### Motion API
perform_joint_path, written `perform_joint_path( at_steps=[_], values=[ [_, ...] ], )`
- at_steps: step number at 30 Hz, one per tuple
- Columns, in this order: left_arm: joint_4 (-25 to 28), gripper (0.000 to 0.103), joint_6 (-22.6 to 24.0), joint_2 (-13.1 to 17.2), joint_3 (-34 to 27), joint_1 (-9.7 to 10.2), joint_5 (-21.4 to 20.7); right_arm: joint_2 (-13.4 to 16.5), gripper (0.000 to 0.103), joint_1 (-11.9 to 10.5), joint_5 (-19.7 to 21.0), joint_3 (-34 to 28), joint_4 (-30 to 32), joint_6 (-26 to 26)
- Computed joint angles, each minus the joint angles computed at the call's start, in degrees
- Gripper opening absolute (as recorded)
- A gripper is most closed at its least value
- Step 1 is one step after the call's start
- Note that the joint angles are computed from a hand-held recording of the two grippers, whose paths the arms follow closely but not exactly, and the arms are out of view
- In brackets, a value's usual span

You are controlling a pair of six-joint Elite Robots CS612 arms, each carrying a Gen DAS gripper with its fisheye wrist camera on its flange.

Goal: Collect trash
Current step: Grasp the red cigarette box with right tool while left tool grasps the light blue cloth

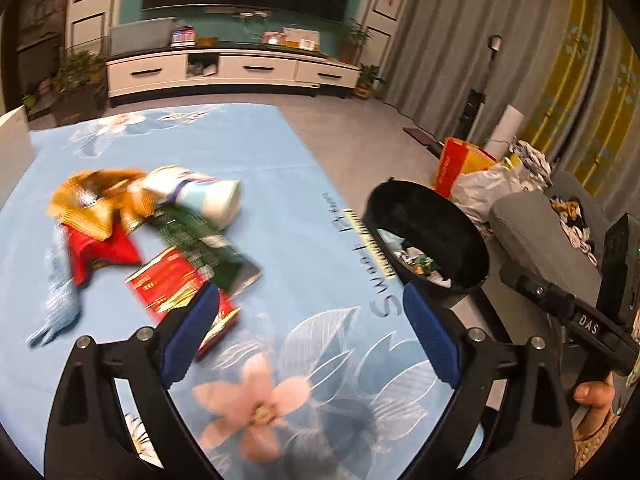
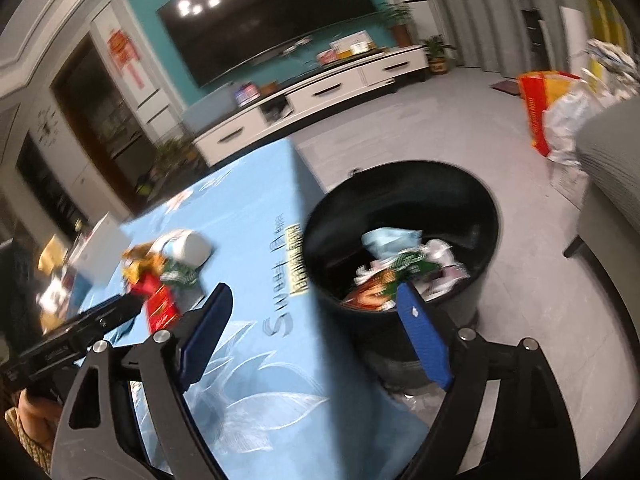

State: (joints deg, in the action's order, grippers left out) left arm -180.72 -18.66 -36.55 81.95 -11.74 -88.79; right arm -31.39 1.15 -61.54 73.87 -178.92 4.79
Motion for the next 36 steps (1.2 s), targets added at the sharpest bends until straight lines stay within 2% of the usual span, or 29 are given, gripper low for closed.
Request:
perform_joint_path(
  at_steps=[3,8,10,18,28,36],
  values=[
    [-1.5,0.097,-0.5,-1.4,3.0,0.58,2.0,-0.6,0.093,1.0,1.2,0.5,2.3,-4.1],
    [-3.2,0.1,-2.5,-3.3,7.7,1.72,5.0,-1.4,0.094,3.2,2.6,0.8,7.8,-12.7],
    [-3.5,0.1,-3.6,-4.0,9.3,2.4,5.5,-1.5,0.1,4.1,2.7,0.5,9.8,-15.3],
    [-3.0,0.1,-8.8,-5.3,13.6,4.41,8.1,-0.9,0.1,7.2,1.6,-1.0,15.6,-24.2],
    [-4.1,0.1,-10.5,-4.7,14.3,6.61,7.7,2.4,0.1,9.9,0.4,-6.6,19.0,-27.7],
    [-2.3,0.1,-8.1,-2.7,10.8,7.9,6.5,5.4,0.099,11.2,-1.9,-12.2,22.5,-28.1]
  ],
)
